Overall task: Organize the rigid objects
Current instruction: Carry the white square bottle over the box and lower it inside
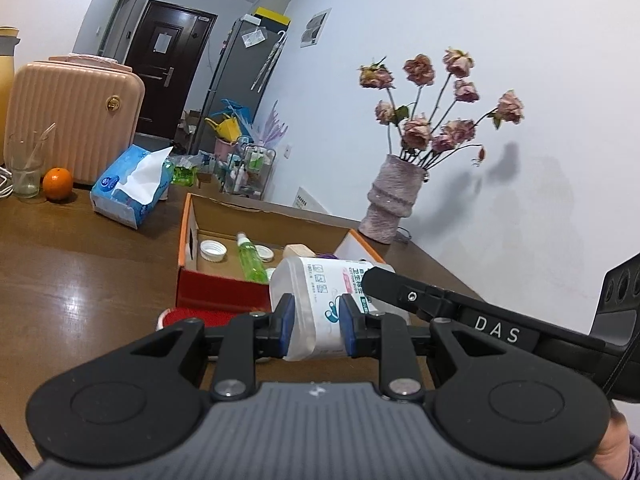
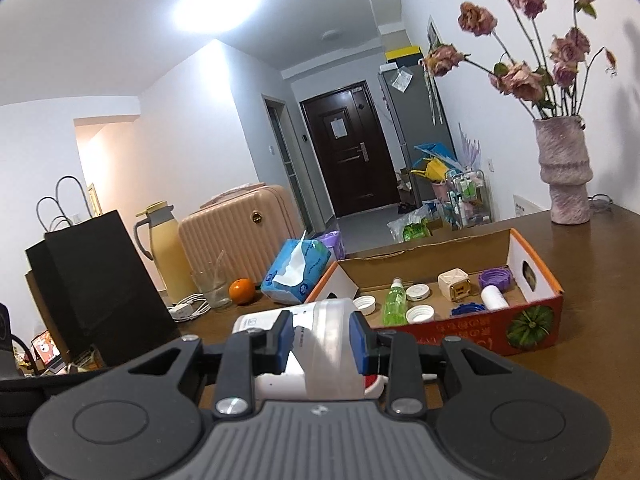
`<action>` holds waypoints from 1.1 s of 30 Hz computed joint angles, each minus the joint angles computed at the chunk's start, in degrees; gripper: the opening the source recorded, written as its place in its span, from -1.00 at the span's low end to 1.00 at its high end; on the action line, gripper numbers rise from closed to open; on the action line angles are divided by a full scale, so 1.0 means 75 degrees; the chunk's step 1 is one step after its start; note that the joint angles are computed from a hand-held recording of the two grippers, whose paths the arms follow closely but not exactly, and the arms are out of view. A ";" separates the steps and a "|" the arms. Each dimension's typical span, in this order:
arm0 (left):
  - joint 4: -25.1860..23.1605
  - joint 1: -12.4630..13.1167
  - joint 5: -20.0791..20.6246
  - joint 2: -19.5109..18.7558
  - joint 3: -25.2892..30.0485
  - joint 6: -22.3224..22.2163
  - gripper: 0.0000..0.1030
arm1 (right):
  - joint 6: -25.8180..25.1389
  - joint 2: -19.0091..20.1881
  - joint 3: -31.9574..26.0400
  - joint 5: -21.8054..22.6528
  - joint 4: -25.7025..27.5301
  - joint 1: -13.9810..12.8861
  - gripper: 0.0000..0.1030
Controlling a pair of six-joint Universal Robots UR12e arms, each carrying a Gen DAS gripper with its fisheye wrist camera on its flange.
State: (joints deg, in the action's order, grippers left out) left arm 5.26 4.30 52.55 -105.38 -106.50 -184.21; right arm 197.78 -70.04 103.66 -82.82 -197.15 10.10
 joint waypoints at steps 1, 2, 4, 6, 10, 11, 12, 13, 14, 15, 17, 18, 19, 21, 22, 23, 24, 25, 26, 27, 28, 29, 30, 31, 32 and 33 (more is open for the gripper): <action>-0.0054 -0.0017 0.0053 -0.0082 0.0117 0.0016 -0.53 | 0.0008 0.0087 -0.0122 0.0057 0.0055 -0.0028 -0.43; -0.0105 -0.0031 0.0097 -0.0156 0.0227 0.0046 -0.53 | 0.0005 0.0164 -0.0231 0.0095 0.0105 -0.0046 -0.42; -0.0232 -0.0063 0.0177 -0.0317 0.0477 0.0114 -0.53 | -0.0024 0.0329 -0.0465 0.0167 0.0193 -0.0083 -0.42; -0.0381 -0.0092 0.0231 -0.0474 0.0729 0.0188 -0.53 | -0.0032 0.0486 -0.0694 0.0213 0.0280 -0.0122 -0.43; -0.0736 -0.0173 0.0422 -0.0846 0.1297 0.0409 -0.53 | 0.0089 0.0845 -0.1239 0.0499 0.0615 -0.0262 -0.42; -0.0850 -0.0188 0.0442 -0.0932 0.1431 0.0481 -0.53 | 0.0113 0.0941 -0.1379 0.0558 0.0701 -0.0295 -0.43; -0.0977 -0.0205 0.0473 -0.1014 0.1564 0.0539 -0.53 | 0.0149 0.1039 -0.1524 0.0620 0.0806 -0.0328 -0.43; -0.1109 -0.0228 0.0529 -0.1109 0.1713 0.0583 -0.53 | 0.0206 0.1124 -0.1644 0.0682 0.0885 -0.0355 -0.42; -0.1218 -0.0249 0.0612 -0.1200 0.1853 0.0632 -0.53 | 0.0291 0.1232 -0.1796 0.0776 0.0996 -0.0388 -0.42; -0.1294 -0.0273 0.0706 -0.1280 0.1972 0.0666 -0.53 | 0.0410 0.1351 -0.1954 0.0903 0.1109 -0.0428 -0.42; -0.1442 -0.0301 0.0876 -0.1440 0.2188 0.0702 -0.53 | 0.0531 0.1551 -0.2216 0.1106 0.1304 -0.0473 -0.42; -0.1500 -0.0298 0.0921 -0.1504 0.2258 0.0699 -0.53 | 0.0559 0.1649 -0.2341 0.1199 0.1408 -0.0492 -0.43; -0.1590 -0.0302 0.0981 -0.1585 0.2350 0.0693 -0.53 | 0.0575 0.1731 -0.2440 0.1266 0.1505 -0.0500 -0.43; -0.1757 -0.0306 0.1112 -0.1722 0.2502 0.0695 -0.53 | 0.0506 0.1906 -0.2650 0.1362 0.1709 -0.0505 -0.43; -0.1918 -0.0317 0.1185 -0.1802 0.2609 0.0727 -0.53 | 0.0488 0.1997 -0.2760 0.1380 0.1849 -0.0502 -0.43; -0.2055 -0.0323 0.1209 -0.1885 0.2715 0.0755 -0.53 | 0.0476 0.2075 -0.2854 0.1339 0.1974 -0.0492 -0.43; -0.2236 -0.0338 0.1262 -0.1974 0.2840 0.0827 -0.53 | 0.0443 0.2151 -0.2939 0.1273 0.2094 -0.0477 -0.43; -0.2413 -0.0363 0.1358 -0.2047 0.2939 0.0954 -0.53 | 0.0418 0.2223 -0.3028 0.1228 0.2258 -0.0466 -0.41; -0.2507 -0.0392 0.1477 -0.2123 0.3017 0.1048 -0.54 | 0.0412 0.2290 -0.3110 0.1216 0.2406 -0.0457 -0.39; -0.2281 -0.0415 0.1526 -0.2193 0.3011 0.1129 -0.54 | 0.0368 0.2326 -0.3151 0.1139 0.2571 -0.0445 -0.36; -0.2245 -0.0439 0.1569 -0.2224 0.3022 0.1250 -0.54 | 0.0292 0.2344 -0.3169 0.1075 0.2649 -0.0431 -0.34; -0.2069 -0.0465 0.1656 -0.2227 0.2973 0.1349 -0.54 | 0.0215 0.2361 -0.3183 0.1065 0.2659 -0.0428 -0.32; -0.2061 -0.0479 0.1682 -0.2215 0.2952 0.1502 -0.52 | 0.0138 0.2364 -0.3193 0.1049 0.2695 -0.0425 -0.32; -0.2049 -0.0474 0.1665 -0.2207 0.2935 0.1545 -0.52 | 0.0114 0.2368 -0.3191 0.1016 0.2637 -0.0421 -0.32; -0.2036 -0.0460 0.1634 -0.2202 0.2917 0.1470 -0.52 | 0.0094 0.2373 -0.3191 0.0994 0.2595 -0.0412 -0.31; -0.2037 -0.0448 0.1585 -0.2199 0.2910 0.1426 -0.52 | 0.0016 0.2368 -0.3182 0.0984 0.2581 -0.0402 -0.30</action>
State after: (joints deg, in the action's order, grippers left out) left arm -10.02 0.94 64.44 -121.88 -84.67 -173.51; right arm 197.89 -52.27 79.80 -75.44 -177.79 7.08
